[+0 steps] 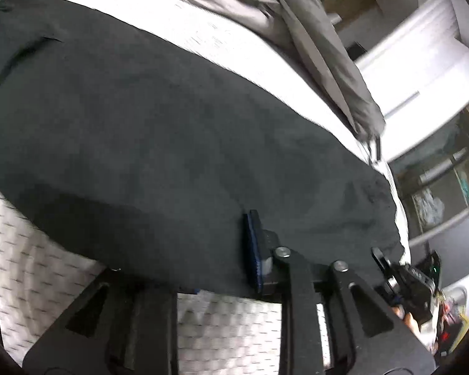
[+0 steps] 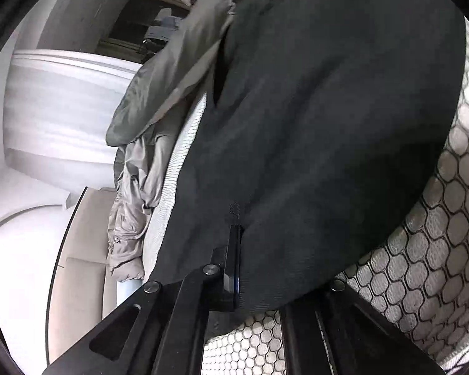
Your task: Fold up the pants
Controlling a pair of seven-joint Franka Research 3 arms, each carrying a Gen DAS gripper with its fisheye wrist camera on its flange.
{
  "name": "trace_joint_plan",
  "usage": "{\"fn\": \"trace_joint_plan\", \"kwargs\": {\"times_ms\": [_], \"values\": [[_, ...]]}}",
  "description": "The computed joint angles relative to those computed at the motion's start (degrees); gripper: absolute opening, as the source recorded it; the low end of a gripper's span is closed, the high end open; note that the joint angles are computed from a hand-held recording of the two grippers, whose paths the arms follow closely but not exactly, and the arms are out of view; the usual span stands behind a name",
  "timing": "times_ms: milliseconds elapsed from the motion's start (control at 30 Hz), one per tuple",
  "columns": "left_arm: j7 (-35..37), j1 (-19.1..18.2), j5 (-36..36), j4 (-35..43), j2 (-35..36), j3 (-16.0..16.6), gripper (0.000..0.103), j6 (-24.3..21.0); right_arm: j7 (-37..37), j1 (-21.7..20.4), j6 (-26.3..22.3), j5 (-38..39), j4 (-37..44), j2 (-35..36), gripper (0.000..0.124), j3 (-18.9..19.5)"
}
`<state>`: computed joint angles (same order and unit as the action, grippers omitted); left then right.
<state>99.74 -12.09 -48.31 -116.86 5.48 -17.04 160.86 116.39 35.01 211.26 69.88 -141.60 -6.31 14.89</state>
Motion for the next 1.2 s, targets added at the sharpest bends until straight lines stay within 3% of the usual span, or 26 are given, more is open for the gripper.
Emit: {"fn": "trace_joint_plan", "kwargs": {"times_ms": [100,167,200,267,333,400,467,500,533,567,600,667,833,1000,1100,1200], "values": [[-0.7,1.0,-1.2,-0.3,-0.4,1.0,0.026,-0.4,6.7,0.3,0.8,-5.2,-1.9,0.5,0.002,-0.6],[-10.2,0.2,9.1,-2.2,-0.7,2.8,0.024,4.7,10.4,0.2,0.8,-8.3,-5.0,-1.1,0.002,-0.9],[-13.1,0.0,11.7,-2.8,-0.8,3.8,0.013,5.5,9.6,0.1,0.7,-7.2,-5.5,-1.8,0.002,-0.5],[-8.9,2.4,6.5,-2.4,-1.2,2.1,0.010,4.3,7.8,-0.4,0.1,-6.0,-5.2,-2.0,0.002,-0.1],[-4.1,2.6,3.2,-2.6,-2.3,1.9,0.010,5.7,9.1,-0.6,0.1,-7.3,-5.4,-1.8,0.002,-0.3],[-4.1,2.6,5.2,-3.0,-2.7,2.4,0.017,6.7,11.7,-0.7,0.2,-10.0,-5.9,-1.7,0.002,-0.9],[-14.0,1.9,15.9,-2.6,-1.6,5.0,0.033,3.9,11.3,-1.0,0.1,-10.0,-6.3,-1.9,0.002,-0.6],[-15.4,3.2,15.8,-2.0,-0.6,4.4,0.031,2.6,10.9,-1.2,0.0,-9.7,-6.1,-1.8,0.002,-0.4],[-13.5,5.6,12.2,-2.1,-0.2,2.5,0.026,3.3,10.9,-1.3,-0.1,-9.7,-6.0,-1.8,0.002,-0.4],[-13.3,5.9,12.5,-2.8,-0.5,2.5,0.021,4.4,10.9,-1.4,-0.2,-9.7,-5.9,-1.8,0.002,-0.4],[-15.9,4.2,16.8,-3.2,-1.0,4.4,0.016,5.2,11.2,-1.4,-0.2,-9.9,-5.9,-1.8,0.002,-0.4],[-20.5,3.9,22.3,-4.7,-2.3,4.8,0.016,7.9,11.2,-1.6,-0.2,-10.0,-5.9,-1.8,0.002,-0.4],[-15.0,6.1,11.8,-4.0,-2.4,4.7,0.016,3.0,11.6,-1.6,-0.2,-10.4,-6.2,-2.0,0.002,-0.3],[-11.2,5.7,10.2,-7.0,-5.7,5.7,0.016,6.8,11.0,-1.7,-0.2,-9.6,-5.8,-1.8,0.002,-0.1],[-14.4,6.3,12.0,-7.5,-5.5,7.8,0.023,3.7,10.1,-1.8,-0.2,-8.8,-5.5,-1.6,0.002,0.0],[-7.1,6.5,4.9,-9.2,-6.6,8.5,0.022,4.3,8.8,-1.4,0.0,-6.9,-5.2,-1.6,0.002,0.4]]}}
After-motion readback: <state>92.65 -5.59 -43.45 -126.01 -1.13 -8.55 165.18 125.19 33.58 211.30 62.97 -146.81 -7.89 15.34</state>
